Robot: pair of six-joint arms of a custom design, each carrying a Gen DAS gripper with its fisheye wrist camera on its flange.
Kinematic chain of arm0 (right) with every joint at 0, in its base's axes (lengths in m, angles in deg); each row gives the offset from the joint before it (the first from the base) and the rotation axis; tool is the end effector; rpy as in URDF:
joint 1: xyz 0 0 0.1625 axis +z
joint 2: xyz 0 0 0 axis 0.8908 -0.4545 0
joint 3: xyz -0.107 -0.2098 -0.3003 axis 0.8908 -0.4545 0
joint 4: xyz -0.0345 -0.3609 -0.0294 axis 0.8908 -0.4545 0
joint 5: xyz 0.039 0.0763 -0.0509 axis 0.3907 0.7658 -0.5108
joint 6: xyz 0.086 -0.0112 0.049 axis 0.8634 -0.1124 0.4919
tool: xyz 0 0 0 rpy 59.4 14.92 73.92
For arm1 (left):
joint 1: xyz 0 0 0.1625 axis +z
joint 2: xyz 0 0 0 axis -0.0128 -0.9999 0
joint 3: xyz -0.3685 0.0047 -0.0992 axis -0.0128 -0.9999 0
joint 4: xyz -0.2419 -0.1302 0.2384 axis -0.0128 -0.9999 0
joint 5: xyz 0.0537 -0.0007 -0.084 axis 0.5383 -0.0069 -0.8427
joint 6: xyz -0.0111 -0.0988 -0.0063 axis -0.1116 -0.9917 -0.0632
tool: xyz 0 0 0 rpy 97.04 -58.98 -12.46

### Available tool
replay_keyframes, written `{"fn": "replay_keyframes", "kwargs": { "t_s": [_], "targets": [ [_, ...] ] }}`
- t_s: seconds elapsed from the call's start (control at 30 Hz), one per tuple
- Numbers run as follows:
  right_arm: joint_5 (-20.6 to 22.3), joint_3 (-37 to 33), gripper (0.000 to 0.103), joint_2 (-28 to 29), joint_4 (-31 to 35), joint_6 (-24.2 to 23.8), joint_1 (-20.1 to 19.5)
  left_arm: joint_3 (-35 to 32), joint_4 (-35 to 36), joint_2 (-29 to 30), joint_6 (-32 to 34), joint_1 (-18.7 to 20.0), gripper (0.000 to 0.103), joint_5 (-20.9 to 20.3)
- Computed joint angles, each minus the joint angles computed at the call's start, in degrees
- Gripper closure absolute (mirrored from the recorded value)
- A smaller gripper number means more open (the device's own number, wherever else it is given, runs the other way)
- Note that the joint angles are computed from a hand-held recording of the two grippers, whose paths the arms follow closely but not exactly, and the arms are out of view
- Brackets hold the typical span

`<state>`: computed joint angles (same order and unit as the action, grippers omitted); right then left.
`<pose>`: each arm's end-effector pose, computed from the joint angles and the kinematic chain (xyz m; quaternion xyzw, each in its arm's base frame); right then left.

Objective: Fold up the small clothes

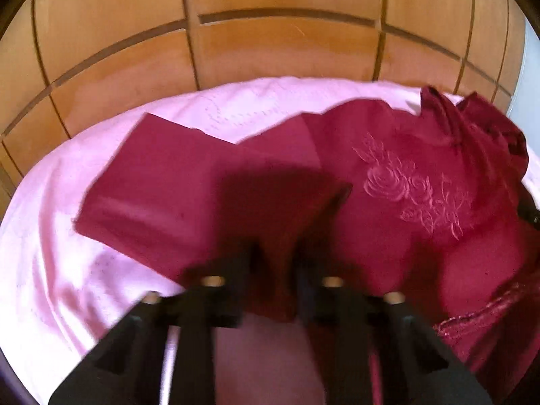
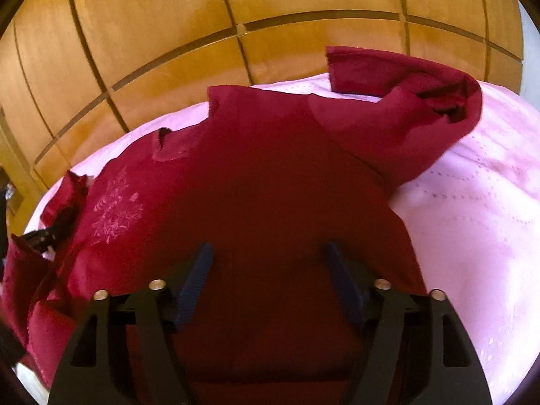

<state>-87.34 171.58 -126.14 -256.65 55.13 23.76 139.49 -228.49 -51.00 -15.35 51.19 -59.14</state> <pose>0.0550 -0.4444 0.3172 -0.0495 -0.8346 0.4470 0.3180 -0.2785 -0.6421 0.1071 0.3586 0.8657 -0.2165 0.2741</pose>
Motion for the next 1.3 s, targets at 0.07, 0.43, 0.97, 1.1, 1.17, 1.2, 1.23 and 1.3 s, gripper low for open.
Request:
{"fn": "replay_keyframes", "kwargs": {
  "t_s": [0.07,0.43,0.97,1.1,1.17,1.2,1.23,1.3],
  "targets": [
    [-0.76,-0.36,0.029,0.63,-0.15,-0.56,0.28,0.76,-2.51,-1.27,0.23,0.51,0.096,-0.13],
    [-0.10,-0.30,0.027,0.91,-0.45,-0.86,0.11,0.51,-12.95,-6.79,-6.49,5.03,0.096,11.84],
    [2.76,-3.63,0.020,-3.17,12.98,1.57,0.10,-1.48,-36.91,-1.54,-2.97,4.20,0.010,27.91],
    [5.60,-8.60,0.020,-4.30,17.38,1.15,-0.32,-4.25,-42.25,2.59,8.57,1.72,0.003,21.30],
    [5.19,-12.16,0.020,-3.43,19.05,-0.01,-0.17,-6.56,-34.73,4.32,8.89,1.16,0.003,14.10],
    [4.95,-14.30,0.020,-2.64,20.05,-1.11,-0.16,-8.13,-31.29,5.03,8.72,1.24,0.003,11.65],
    [4.37,-16.93,0.020,-1.20,20.55,-3.49,-0.15,-10.39,-25.45,6.21,8.09,1.32,0.003,7.92],
    [2.67,-20.44,0.020,1.04,21.28,-6.51,-0.16,-14.90,-16.68,8.84,8.37,1.45,0.003,2.46]
  ]
}}
